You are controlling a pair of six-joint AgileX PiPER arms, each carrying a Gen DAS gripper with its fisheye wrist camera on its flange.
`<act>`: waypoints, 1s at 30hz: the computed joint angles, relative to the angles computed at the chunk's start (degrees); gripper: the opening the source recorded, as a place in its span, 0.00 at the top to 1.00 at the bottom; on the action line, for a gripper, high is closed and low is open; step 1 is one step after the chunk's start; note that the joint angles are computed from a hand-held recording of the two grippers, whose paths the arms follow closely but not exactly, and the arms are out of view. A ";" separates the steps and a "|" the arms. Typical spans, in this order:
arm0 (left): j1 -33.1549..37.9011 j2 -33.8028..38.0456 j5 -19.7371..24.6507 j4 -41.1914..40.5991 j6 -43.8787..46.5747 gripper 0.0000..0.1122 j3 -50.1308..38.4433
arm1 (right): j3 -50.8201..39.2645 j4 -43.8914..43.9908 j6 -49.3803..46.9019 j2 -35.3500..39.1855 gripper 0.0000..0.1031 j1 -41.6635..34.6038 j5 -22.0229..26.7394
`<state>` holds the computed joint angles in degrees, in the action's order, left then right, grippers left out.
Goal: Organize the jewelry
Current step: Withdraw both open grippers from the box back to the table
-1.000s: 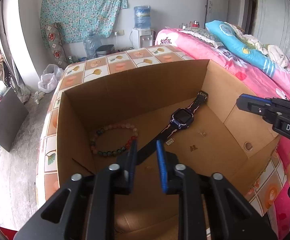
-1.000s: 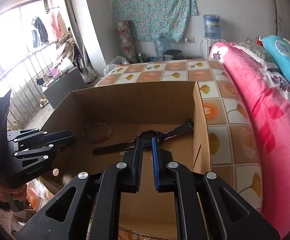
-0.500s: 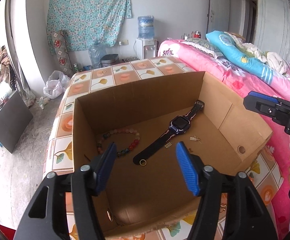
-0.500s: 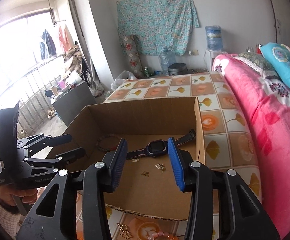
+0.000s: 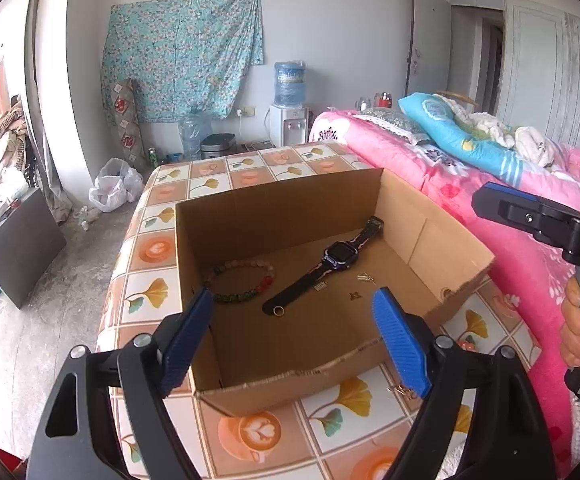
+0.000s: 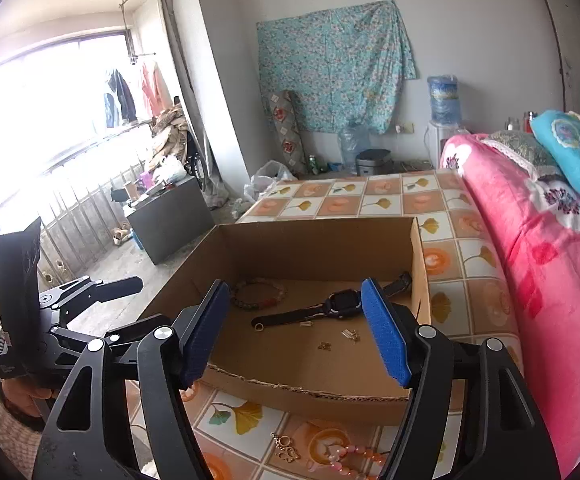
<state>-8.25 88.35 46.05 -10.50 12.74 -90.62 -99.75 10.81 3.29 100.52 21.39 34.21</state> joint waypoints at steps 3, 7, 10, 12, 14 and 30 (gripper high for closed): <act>0.78 -2.86 -0.68 -2.36 1.66 0.26 3.50 | 1.89 -0.13 -0.05 -1.66 0.30 0.94 -1.19; 2.09 -5.82 -0.79 -5.33 4.20 0.25 7.46 | 4.76 0.21 -0.74 -3.91 0.25 2.31 -2.67; 3.03 -8.14 -1.26 -6.76 5.33 0.24 10.76 | 7.51 0.00 -0.79 -5.98 0.21 3.51 -4.23; 3.86 -9.58 -1.60 -8.15 6.22 0.23 12.86 | 9.23 0.32 -0.94 -7.17 0.19 4.24 -5.13; 4.96 -10.65 -1.69 -9.96 7.71 0.22 14.57 | 10.88 1.10 -1.78 -8.16 0.17 4.82 -5.88; 5.09 -13.92 -5.49 -10.41 9.04 0.21 25.34 | 24.73 4.03 -2.77 -11.98 0.14 8.28 -6.83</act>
